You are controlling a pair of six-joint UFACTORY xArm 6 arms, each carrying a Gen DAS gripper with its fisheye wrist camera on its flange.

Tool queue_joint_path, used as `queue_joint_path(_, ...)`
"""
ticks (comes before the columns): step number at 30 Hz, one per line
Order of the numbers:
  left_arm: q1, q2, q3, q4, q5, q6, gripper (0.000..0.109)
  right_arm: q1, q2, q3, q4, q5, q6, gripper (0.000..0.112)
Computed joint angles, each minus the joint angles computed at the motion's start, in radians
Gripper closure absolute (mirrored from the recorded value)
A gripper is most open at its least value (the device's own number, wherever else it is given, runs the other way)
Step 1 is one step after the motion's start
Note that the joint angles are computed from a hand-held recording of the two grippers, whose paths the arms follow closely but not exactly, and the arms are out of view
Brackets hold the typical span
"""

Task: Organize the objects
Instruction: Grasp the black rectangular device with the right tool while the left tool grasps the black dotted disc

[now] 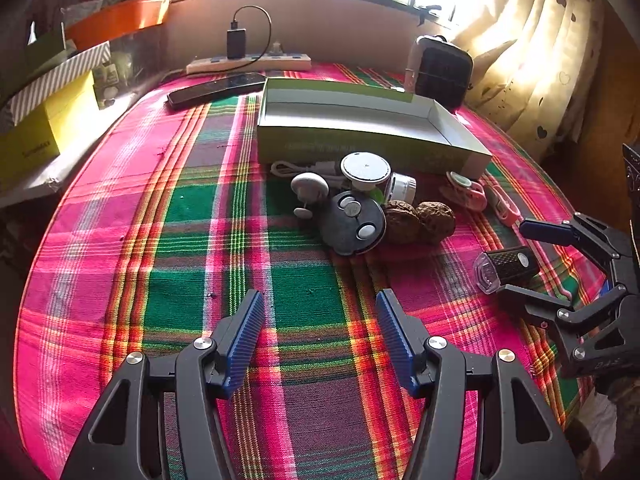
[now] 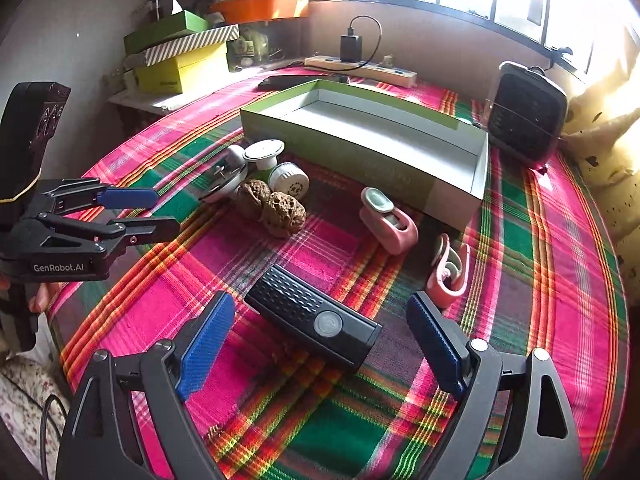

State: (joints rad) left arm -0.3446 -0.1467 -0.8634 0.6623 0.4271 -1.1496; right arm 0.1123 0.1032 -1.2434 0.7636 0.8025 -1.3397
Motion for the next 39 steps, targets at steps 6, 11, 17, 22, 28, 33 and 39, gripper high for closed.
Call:
queue_joint_path(6, 0.005, 0.02, -0.016, -0.056, -0.024, 0.051, 0.052, -0.005, -0.018, 0.021, -0.023, 0.041, -0.016, 0.045)
queue_joint_path(11, 0.011, 0.039, -0.034, -0.113, -0.04, 0.098, 0.052, -0.014, -0.035, 0.04, -0.018, 0.083, -0.023, 0.052)
queue_joint_path(17, 0.019, 0.078, -0.077, -0.157, -0.041, 0.144, 0.052, 0.006, -0.017, 0.029, -0.032, 0.032, 0.042, 0.052)
queue_joint_path(22, 0.027, 0.102, -0.102, -0.162, -0.043, 0.14, 0.052, 0.016, -0.008, 0.026, -0.024, -0.002, 0.066, 0.052)
queue_joint_path(28, 0.039, 0.123, -0.126, -0.171, -0.043, 0.141, 0.052, 0.016, 0.011, 0.003, -0.025, -0.013, 0.102, 0.067)
queue_joint_path(33, 0.041, 0.146, -0.159, -0.178, -0.021, 0.159, 0.052, 0.015, 0.018, -0.006, -0.023, -0.016, 0.118, 0.075)
queue_joint_path(39, 0.049, 0.165, -0.183, -0.186, -0.009, 0.156, 0.052, 0.017, 0.016, 0.0, -0.021, -0.024, 0.121, 0.075)
